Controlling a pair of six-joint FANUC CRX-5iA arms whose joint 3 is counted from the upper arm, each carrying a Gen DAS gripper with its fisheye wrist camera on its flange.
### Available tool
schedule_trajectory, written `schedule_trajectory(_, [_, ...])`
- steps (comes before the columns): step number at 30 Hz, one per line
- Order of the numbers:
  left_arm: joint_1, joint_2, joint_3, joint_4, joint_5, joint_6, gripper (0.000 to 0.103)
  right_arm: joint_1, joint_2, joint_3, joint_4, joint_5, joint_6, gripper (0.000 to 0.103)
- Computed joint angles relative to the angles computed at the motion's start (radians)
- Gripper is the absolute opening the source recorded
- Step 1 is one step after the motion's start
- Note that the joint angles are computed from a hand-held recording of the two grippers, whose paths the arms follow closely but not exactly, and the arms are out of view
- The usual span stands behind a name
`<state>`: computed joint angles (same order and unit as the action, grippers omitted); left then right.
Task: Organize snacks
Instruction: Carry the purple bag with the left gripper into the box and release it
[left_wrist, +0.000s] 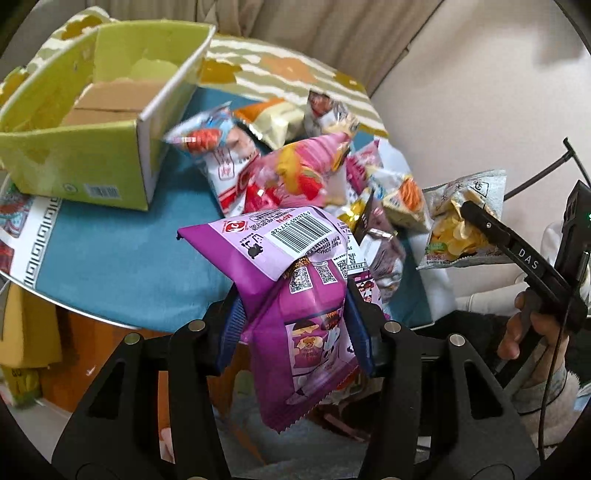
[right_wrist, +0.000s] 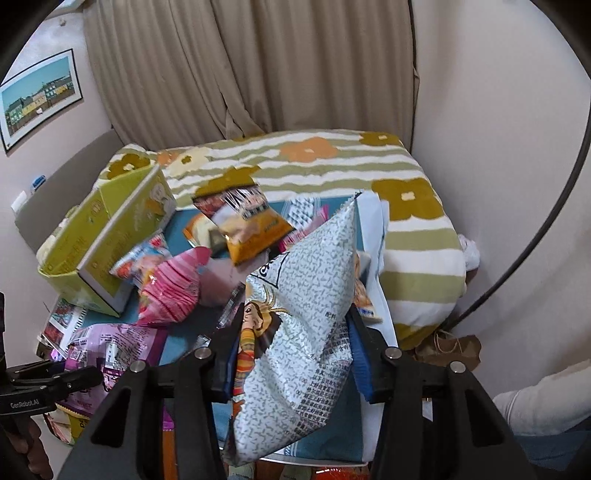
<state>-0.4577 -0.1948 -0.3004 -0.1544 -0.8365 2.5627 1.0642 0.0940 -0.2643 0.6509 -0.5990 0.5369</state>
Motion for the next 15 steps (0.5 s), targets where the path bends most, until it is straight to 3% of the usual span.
schedule_trajectory(9, [-0.076, -0.050, 0.072, -0.162, -0.095, 0.179, 0.046, -0.005, -0.020, 0.012, 0.018, 0.084, 0.031, 0.045])
schedule_trajectory(15, [-0.067, -0.061, 0.130, -0.241, -0.146, 0.194, 0.046, -0.010, 0.006, 0.078, -0.029, 0.131, 0.119, 0.045])
